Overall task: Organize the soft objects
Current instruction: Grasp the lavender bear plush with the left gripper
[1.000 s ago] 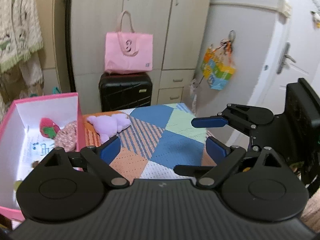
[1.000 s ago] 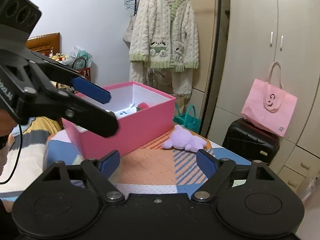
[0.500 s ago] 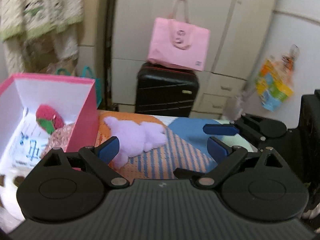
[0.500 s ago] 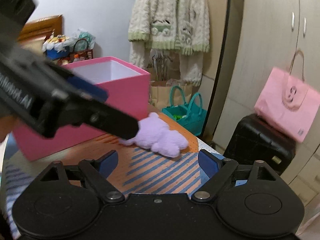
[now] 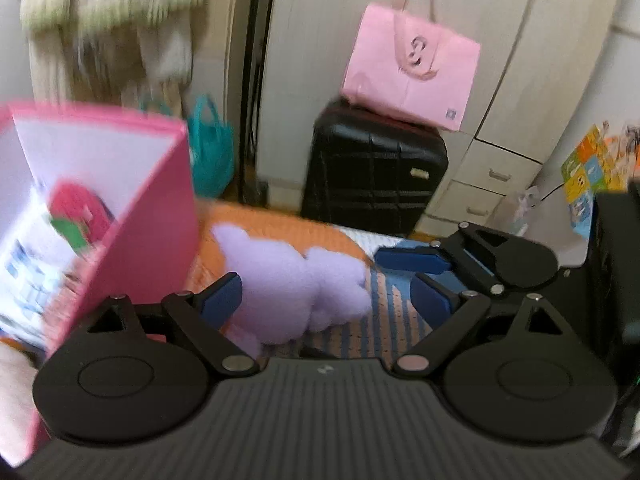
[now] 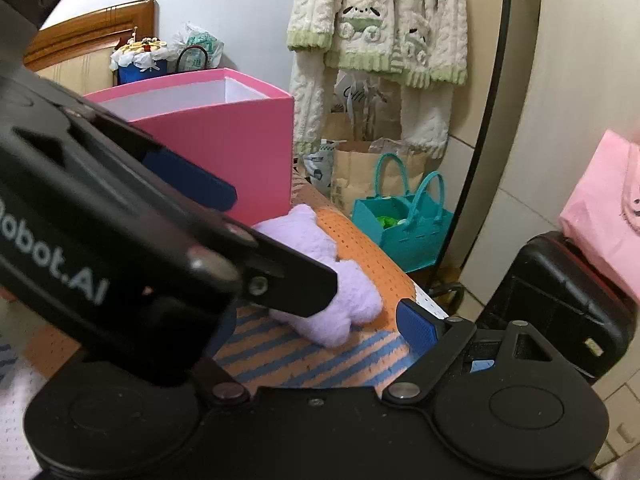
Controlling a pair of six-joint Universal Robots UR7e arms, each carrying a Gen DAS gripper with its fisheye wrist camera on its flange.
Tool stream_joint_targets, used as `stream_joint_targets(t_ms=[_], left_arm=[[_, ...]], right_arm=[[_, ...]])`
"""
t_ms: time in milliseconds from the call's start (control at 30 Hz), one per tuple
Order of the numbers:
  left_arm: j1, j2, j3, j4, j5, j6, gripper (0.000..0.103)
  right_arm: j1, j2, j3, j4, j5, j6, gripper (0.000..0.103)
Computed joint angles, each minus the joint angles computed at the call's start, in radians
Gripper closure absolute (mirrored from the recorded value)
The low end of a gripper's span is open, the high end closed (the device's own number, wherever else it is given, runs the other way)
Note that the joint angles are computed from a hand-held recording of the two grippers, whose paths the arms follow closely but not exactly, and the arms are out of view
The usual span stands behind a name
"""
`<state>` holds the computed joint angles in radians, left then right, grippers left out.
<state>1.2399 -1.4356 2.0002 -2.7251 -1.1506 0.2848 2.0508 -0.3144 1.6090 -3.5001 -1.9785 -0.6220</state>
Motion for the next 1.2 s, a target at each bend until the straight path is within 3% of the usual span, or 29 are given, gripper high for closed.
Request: stream_joint_targets(t_ms=[133, 433, 600, 833, 1200], left_arm=[[0.021, 0.032, -0.035, 0.021, -0.005, -0.080, 0.012], [-0.001, 0.047, 0.036, -0.122, 0.070, -0.009, 0.014], [-0.002, 0.043, 0.044, -0.138, 0.087, 0.034, 0.023], [-0.012, 0.020, 0.052, -0.080, 0.064, 0.047, 0.024], [-0.043, -0.107, 0.114, 0.141, -0.043, 0.066, 0.026]], right_arm=[[-0.021, -0.005, -0.008, 0.033, 0.034, 0.029, 0.013], [-0.034, 0.008, -0.032, 0.078, 0.065, 0.048, 0.013], [-0.033, 0.001, -0.015, 0.069, 0.097, 0.049, 0.040], [-0.016, 0.006, 0.004, 0.018, 0.057, 0.118, 0.045], [0.036, -0.045, 0.191, -0.139, -0.008, 0.174, 0.045]])
